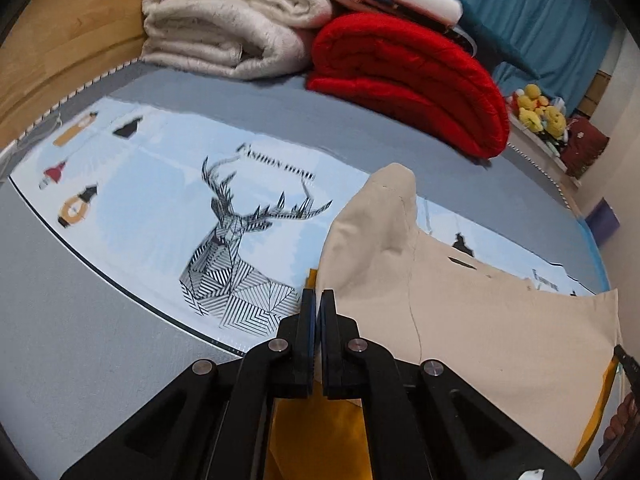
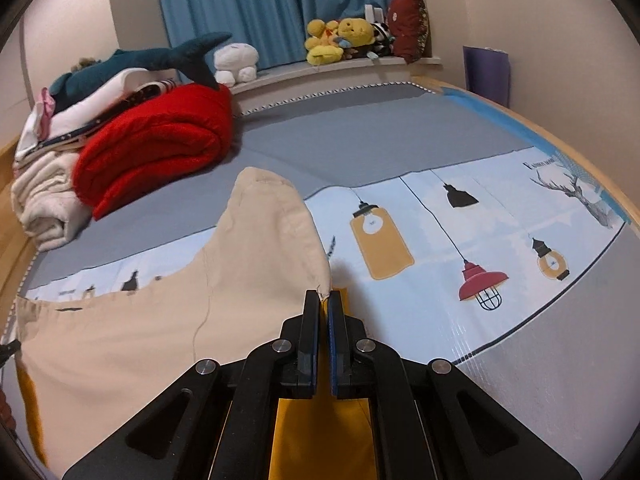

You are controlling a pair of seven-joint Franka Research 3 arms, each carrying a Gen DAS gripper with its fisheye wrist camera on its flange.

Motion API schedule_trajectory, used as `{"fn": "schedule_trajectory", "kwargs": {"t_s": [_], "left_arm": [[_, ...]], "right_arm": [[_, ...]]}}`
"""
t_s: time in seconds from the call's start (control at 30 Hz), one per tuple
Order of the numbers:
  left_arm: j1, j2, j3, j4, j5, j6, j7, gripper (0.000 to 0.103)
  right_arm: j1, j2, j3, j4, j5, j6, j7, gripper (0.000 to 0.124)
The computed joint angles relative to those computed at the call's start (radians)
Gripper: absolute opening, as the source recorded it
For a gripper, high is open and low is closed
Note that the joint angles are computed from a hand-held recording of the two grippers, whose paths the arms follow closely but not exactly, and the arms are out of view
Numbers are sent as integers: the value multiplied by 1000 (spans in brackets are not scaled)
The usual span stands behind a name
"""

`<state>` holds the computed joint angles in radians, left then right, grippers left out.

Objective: Fold large clothes

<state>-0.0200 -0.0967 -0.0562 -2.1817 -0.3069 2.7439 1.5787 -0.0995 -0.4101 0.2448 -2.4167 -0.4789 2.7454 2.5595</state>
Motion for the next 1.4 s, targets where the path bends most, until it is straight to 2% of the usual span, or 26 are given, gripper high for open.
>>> {"fn": "schedule_trajectory", "kwargs": {"t_s": [0.07,0.13,0.17,0.2,0.23,0.27,0.33,0.4,0.43,0.47,0.5,0.53,0.57,0.63,0.7,0.73,0.77,0.8,0.9,0.97,1.07,1.17,1.27,1.4], "left_arm": [[4,38,-1,26,2,-41,-20,5],[17,79,-7,62,17,-121,-45,9],[24,90,-12,76,36,-160,-60,19],[31,98,-15,91,76,-204,-90,24],[36,91,-20,88,125,-214,-125,28],[39,77,-24,80,178,-205,-158,28],[37,33,-30,53,234,-165,-168,28],[20,-7,-23,33,104,-139,-30,28],[-19,-24,5,31,-45,-163,117,28],[-35,-23,19,41,-129,-206,209,29],[-43,-19,25,53,-188,-258,280,29],[-50,-8,21,62,-217,-320,334,29],[-48,0,8,65,-205,-337,341,29],[-49,9,-17,54,-170,-343,344,29],[-54,24,-34,43,-162,-347,359,29],[-53,27,-39,35,-151,-339,358,29],[-52,35,-46,24,-119,-320,346,31],[-49,42,-54,15,-61,-299,306,31],[-38,33,-64,-4,103,-262,163,30],[-35,26,-55,6,97,-278,152,29],[-34,-2,-29,24,-4,-362,250,28],[-38,-44,-1,31,-111,-508,429,28],[-36,-87,6,-2,-92,-598,544,28],[-17,-118,10,-81,5,-599,549,30]], "right_arm": [[-5,37,3,16,-3,-23,6,4],[27,92,-22,46,35,-84,-16,4],[50,109,-45,51,63,-100,-33,5],[77,130,-72,58,110,-122,-58,7],[99,144,-95,61,149,-134,-82,10],[104,146,-104,60,149,-144,-84,14],[93,130,-89,63,78,-168,-48,15],[73,101,-53,74,-39,-221,15,15],[69,81,-43,70,-86,-226,44,16],[78,53,-51,52,-102,-191,47,17],[100,40,-73,35,-75,-149,11,17],[154,33,-122,13,14,-90,-94,17],[213,36,-168,2,117,-62,-215,17],[294,51,-213,-10,252,-70,-392,17],[330,76,-225,-5,333,-132,-511,17],[326,92,-213,4,342,-181,-536,17],[306,118,-185,19,317,-267,-540,16],[289,127,-166,21,304,-297,-535,16],[262,112,-147,2,305,-293,-536,16],[248,105,-131,10,282,-323,-532,16],[249,80,-137,6,304,-335,-561,16],[274,37,-177,-4,423,-316,-656,16],[312,-24,-212,-35,554,-336,-815,17],[283,-66,-167,-76,534,-478,-866,16]]}}
